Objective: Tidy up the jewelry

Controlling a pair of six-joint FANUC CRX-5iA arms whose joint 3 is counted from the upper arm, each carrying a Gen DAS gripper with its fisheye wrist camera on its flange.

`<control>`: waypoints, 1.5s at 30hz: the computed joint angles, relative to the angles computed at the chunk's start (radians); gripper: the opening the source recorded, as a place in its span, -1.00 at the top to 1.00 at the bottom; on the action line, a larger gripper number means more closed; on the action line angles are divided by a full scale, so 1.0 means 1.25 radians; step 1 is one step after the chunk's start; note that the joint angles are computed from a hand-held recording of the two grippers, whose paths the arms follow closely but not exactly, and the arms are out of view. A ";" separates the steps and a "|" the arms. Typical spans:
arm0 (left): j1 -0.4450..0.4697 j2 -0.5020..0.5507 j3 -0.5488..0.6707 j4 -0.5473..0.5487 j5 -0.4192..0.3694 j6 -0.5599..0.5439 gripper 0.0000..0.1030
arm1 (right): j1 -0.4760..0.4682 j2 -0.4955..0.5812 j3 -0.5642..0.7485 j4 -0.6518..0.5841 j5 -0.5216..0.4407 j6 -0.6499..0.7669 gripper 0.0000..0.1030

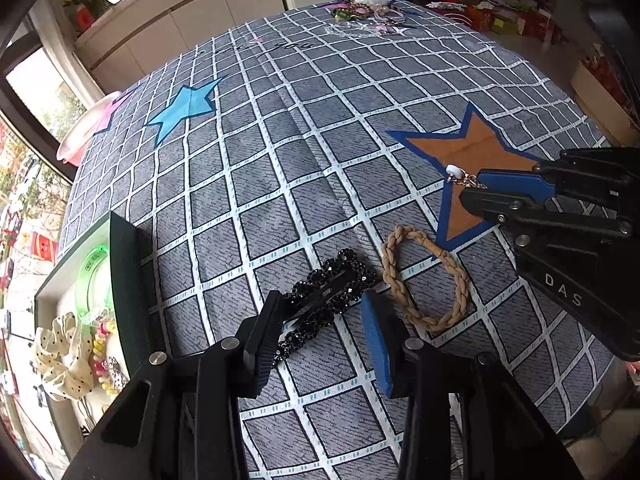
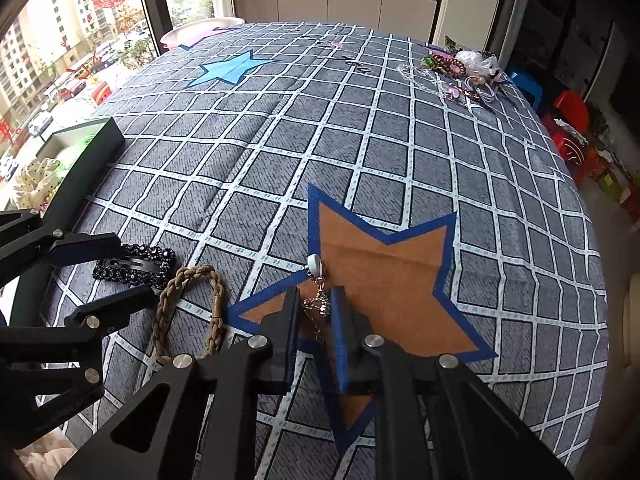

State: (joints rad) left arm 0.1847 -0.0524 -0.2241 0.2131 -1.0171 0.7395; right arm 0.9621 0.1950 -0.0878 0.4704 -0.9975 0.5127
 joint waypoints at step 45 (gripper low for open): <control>0.052 0.099 0.072 0.089 -0.132 -0.217 0.15 | 0.036 -0.160 -0.138 -0.009 0.131 -0.155 0.68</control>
State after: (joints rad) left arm 0.2502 0.0711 -0.1342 0.3241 -1.1823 0.4679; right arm 1.0069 -0.0048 -0.2609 0.4588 -0.8344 0.3185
